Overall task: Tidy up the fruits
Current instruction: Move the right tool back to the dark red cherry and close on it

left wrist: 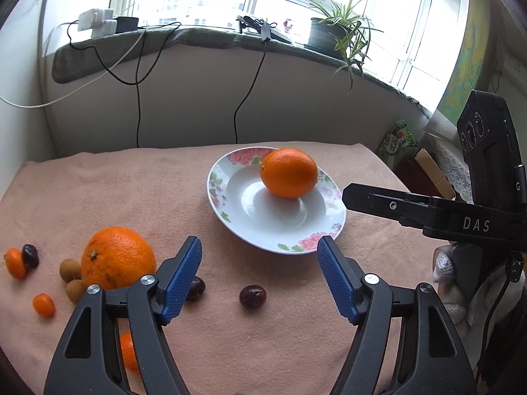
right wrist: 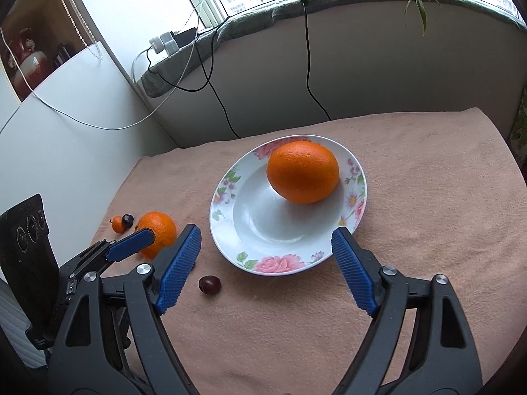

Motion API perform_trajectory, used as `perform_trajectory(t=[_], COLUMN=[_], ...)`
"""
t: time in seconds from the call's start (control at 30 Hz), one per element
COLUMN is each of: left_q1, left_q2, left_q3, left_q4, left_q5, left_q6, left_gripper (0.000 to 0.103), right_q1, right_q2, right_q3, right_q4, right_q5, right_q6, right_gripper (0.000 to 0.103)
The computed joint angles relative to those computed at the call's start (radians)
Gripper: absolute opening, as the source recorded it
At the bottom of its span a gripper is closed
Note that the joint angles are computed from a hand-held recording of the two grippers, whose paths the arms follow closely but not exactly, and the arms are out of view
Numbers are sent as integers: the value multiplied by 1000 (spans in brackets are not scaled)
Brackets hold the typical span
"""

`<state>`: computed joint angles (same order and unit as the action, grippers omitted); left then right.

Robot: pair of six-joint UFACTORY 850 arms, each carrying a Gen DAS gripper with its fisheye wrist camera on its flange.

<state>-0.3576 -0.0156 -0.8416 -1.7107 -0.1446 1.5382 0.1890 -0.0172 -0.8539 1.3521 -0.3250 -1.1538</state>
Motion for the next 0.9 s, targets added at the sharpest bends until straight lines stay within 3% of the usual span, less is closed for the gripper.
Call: perform_trajectory(t=[0.17,0.43,0.9], left_q1=[19,57,121], left_q2=[45,125,166], left_q3=[50,143,228], left_q4=[-86,-310,-236], left_q5=[18,26,23], left_q6=[76,295,161], left_gripper=[73,73,73], right_q1=[33,86,167], right_q2=[41,69,43], right_q3=[45,87,90], right_q4=[141,291,116], right_q5=[65,97,151], right_q6=[-172,-372,-253], right_gripper=[84,84,84])
